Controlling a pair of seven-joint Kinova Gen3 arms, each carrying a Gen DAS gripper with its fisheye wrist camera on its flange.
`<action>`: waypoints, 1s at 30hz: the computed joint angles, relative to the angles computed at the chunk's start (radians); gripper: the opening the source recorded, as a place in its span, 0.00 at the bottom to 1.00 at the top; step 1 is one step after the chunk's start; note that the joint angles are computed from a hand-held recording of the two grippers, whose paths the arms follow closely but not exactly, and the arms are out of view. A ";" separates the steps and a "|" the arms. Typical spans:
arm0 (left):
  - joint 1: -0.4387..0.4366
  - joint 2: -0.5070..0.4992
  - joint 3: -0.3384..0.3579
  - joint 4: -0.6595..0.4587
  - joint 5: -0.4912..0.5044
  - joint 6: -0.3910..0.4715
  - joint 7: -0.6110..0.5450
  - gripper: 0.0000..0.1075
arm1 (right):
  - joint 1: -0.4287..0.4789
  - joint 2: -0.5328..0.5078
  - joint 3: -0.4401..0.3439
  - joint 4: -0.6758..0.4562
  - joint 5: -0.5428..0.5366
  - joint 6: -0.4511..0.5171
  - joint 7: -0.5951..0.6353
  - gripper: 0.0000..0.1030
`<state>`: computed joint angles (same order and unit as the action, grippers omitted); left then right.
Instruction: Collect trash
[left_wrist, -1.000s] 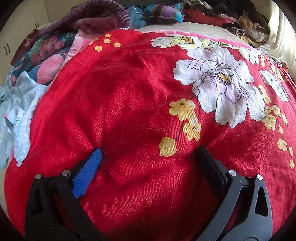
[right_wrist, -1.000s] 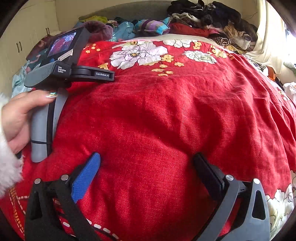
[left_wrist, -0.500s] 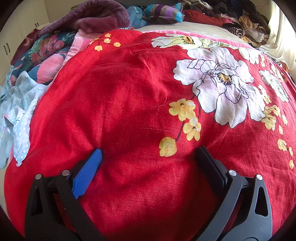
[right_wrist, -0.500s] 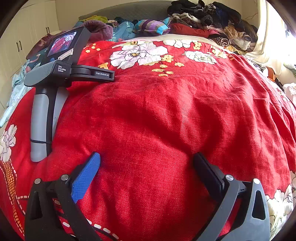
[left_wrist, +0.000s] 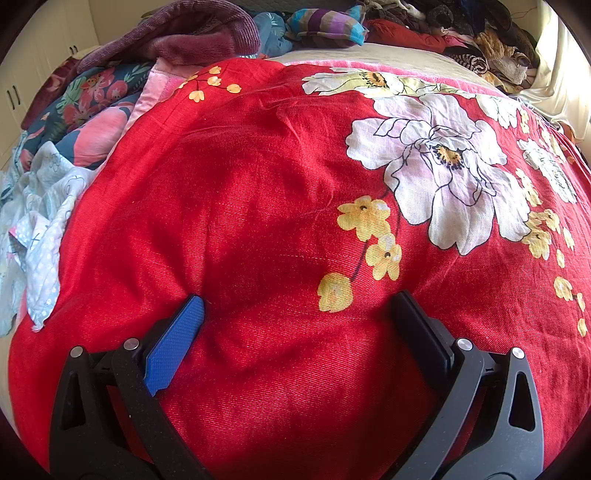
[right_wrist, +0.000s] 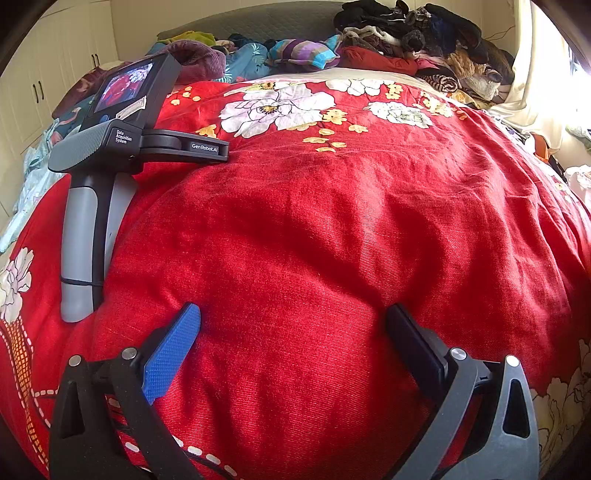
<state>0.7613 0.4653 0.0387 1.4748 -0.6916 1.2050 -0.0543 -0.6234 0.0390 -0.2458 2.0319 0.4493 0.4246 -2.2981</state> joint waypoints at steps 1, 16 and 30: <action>0.001 0.000 0.000 0.000 0.000 0.001 0.000 0.87 | -0.001 0.000 0.000 0.001 0.005 -0.001 -0.004 0.95; 0.000 -0.001 0.001 0.001 0.000 -0.001 0.002 0.87 | 0.001 -0.001 0.001 0.009 0.012 -0.009 -0.010 0.95; -0.001 0.000 0.001 0.001 -0.001 -0.001 0.001 0.87 | 0.002 0.000 0.001 0.007 0.009 -0.008 -0.007 0.95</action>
<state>0.7605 0.4648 0.0393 1.4761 -0.6922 1.2039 -0.0534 -0.6219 0.0386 -0.2446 2.0389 0.4586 0.4163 -2.3050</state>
